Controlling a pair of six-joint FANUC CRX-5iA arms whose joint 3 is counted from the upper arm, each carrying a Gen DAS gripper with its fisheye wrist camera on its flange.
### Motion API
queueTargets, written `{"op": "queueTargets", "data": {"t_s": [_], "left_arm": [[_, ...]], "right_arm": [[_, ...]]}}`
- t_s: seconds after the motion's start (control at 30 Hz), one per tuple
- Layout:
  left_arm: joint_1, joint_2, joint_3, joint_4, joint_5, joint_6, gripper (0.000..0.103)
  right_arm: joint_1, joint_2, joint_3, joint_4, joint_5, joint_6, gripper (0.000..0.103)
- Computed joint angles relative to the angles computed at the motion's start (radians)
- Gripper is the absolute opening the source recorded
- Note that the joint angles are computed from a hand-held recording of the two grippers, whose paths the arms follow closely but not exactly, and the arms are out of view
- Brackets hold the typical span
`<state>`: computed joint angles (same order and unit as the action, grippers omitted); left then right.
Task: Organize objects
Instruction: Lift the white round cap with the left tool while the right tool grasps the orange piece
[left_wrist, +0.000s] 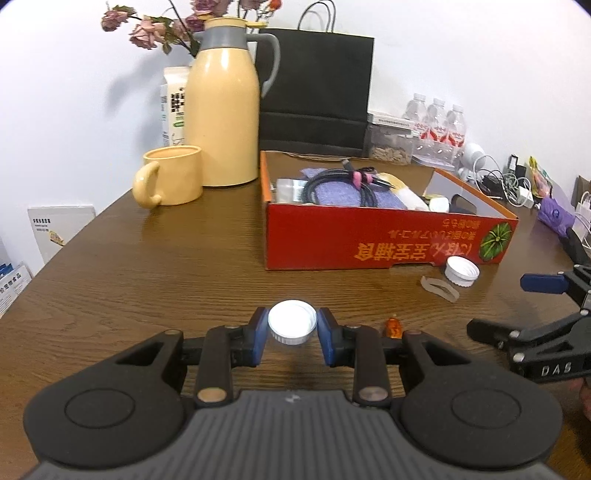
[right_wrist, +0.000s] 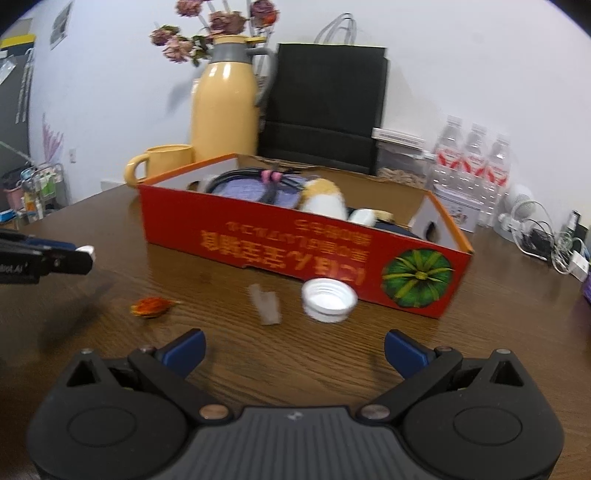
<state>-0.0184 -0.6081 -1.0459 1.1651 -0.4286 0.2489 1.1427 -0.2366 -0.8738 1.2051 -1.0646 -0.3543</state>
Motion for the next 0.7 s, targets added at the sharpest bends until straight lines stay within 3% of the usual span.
{"op": "queueTargets", "data": {"t_s": [0.17,0.33,0.53,0.7], "left_arm": [[0.074,-0.020,-0.005,-0.006,-0.053,-0.010,0.029],[0.155,-0.050,-0.013,-0.013,-0.114,-0.018,0.029],[0.270,-0.090,-0.021,-0.046,-0.222,-0.025,0.029],[0.329,-0.097,-0.019,-0.068,-0.269,-0.024,0.029]], "right_arm": [[-0.024,0.032,0.025,0.033,0.071,0.032,0.103],[-0.086,0.039,0.038,0.061,0.204,0.088,0.102],[-0.190,0.037,0.045,0.075,0.412,0.148,0.083],[-0.261,0.046,0.049,0.120,0.531,0.169,0.067]]}}
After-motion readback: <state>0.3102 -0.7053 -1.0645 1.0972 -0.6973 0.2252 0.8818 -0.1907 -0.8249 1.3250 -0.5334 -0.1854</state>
